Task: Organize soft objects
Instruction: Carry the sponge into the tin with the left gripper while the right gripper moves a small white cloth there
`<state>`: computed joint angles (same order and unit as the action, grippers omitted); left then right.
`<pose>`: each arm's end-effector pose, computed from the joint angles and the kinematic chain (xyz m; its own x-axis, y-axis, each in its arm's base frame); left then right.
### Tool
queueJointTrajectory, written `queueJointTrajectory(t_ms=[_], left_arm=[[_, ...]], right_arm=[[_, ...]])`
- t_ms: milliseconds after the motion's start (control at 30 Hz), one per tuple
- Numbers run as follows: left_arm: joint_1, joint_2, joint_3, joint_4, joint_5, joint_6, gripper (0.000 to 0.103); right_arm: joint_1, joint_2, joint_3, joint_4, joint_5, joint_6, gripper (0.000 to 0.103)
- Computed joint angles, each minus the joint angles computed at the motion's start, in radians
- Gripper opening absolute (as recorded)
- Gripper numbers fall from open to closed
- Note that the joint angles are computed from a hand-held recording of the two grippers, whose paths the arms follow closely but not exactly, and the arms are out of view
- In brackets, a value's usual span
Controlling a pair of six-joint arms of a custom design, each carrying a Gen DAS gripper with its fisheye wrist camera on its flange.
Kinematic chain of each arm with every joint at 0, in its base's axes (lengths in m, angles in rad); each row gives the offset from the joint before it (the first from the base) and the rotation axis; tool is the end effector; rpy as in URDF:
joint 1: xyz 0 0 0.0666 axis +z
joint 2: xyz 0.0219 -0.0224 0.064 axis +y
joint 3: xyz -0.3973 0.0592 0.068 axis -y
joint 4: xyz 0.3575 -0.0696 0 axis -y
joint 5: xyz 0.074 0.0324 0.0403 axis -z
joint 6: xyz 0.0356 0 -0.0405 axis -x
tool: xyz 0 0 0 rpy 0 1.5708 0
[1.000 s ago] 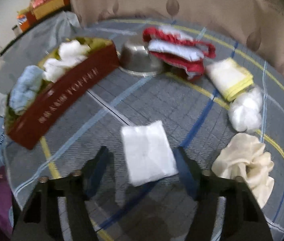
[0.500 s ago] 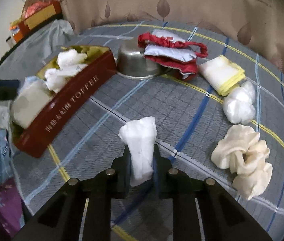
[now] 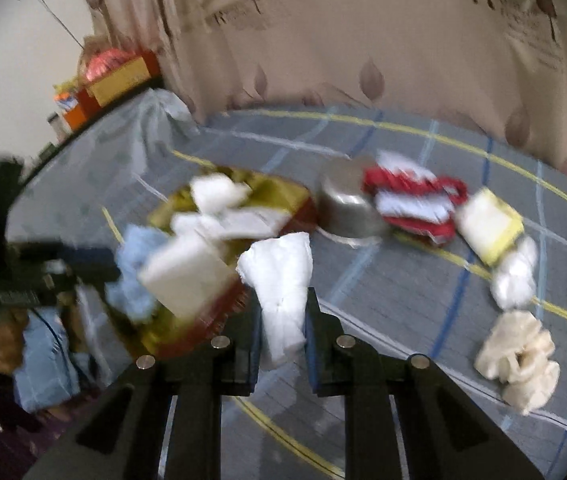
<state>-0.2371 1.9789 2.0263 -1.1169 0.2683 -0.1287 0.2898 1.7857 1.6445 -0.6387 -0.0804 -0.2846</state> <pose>0.6304 -0.1625 0.3901 -0.8004 0.3207 -0.5064 0.4568 0.8734 -0.1689 0.5788 0.1752 0.3768 -0.7421 0.0707 -0.6665 -0.1367 0.9575 0.2538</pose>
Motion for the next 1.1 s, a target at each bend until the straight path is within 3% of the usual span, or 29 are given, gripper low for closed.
queueJointTrajectory(t_ms=[167, 333, 400, 600, 800, 1100], left_arm=[[0.022, -0.094, -0.163, 0.118, -0.056, 0.035, 0.050], [0.028, -0.160, -0.269, 0.279, -0.191, 0.062, 0.050], [0.030, -0.168, -0.283, 0.302, -0.225, 0.065, 0.050], [0.050, -0.150, -0.266, 0.300, -0.215, 0.059, 0.050], [0.067, -0.122, -0.239, 0.265, -0.205, 0.064, 0.050], [0.079, -0.093, -0.204, 0.218, -0.210, 0.080, 0.050]], right_arm=[[0.014, 0.082, 0.158, -0.032, -0.036, -0.029, 0.017], [0.041, 0.262, 0.440, -0.187, -0.031, -0.054, 0.017], [0.049, 0.338, 0.556, -0.252, -0.021, -0.091, 0.017], [0.064, 0.516, 0.823, -0.415, 0.036, -0.178, 0.019], [0.066, 0.616, 0.977, -0.526, 0.076, -0.221, 0.021], [0.077, 0.686, 1.108, -0.605, 0.100, -0.203, 0.026]])
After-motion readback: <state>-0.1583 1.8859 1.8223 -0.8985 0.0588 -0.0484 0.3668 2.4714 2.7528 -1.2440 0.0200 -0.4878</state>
